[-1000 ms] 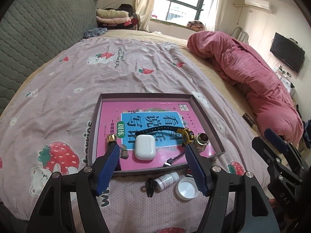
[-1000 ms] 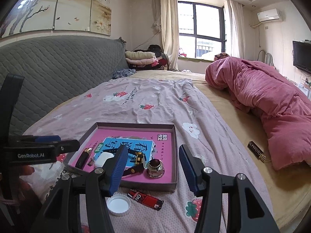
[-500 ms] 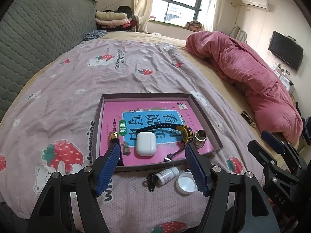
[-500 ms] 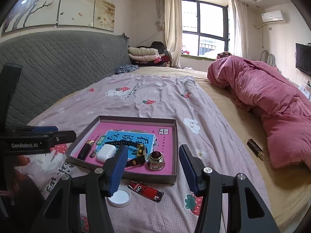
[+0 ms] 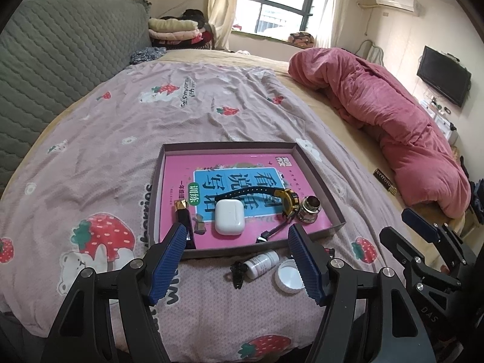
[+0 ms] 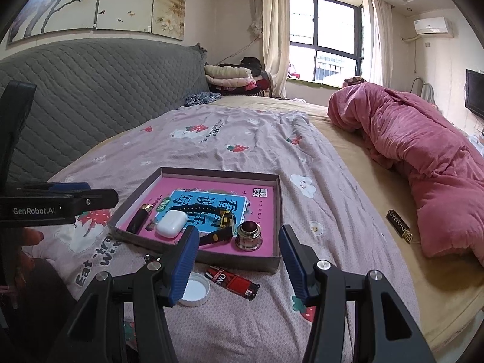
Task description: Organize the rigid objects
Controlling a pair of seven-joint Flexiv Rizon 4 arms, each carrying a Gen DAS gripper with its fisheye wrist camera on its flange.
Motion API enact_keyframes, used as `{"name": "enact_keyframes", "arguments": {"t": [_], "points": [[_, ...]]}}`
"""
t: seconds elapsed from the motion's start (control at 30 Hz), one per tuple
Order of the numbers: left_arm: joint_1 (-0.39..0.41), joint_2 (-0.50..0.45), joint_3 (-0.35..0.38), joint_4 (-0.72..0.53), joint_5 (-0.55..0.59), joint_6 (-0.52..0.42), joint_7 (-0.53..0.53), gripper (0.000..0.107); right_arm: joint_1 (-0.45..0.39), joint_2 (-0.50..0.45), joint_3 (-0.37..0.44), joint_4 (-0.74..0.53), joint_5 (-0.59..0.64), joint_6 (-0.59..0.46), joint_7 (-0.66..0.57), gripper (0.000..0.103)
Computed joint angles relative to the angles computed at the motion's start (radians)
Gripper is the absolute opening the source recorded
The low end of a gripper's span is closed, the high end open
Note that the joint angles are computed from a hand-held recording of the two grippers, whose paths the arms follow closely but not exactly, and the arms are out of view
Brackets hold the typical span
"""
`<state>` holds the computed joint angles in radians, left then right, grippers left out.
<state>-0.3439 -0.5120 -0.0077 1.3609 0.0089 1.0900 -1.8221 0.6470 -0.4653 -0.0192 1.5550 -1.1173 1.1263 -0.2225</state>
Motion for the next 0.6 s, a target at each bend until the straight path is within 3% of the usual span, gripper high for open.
{"name": "enact_keyframes", "arguments": {"t": [0.6], "points": [[0.002, 0.012, -0.021, 0.030, -0.012, -0.049, 0.027, 0.071, -0.006, 0.001, 0.035, 0.021, 0.121, -0.004, -0.133, 0.054]]}}
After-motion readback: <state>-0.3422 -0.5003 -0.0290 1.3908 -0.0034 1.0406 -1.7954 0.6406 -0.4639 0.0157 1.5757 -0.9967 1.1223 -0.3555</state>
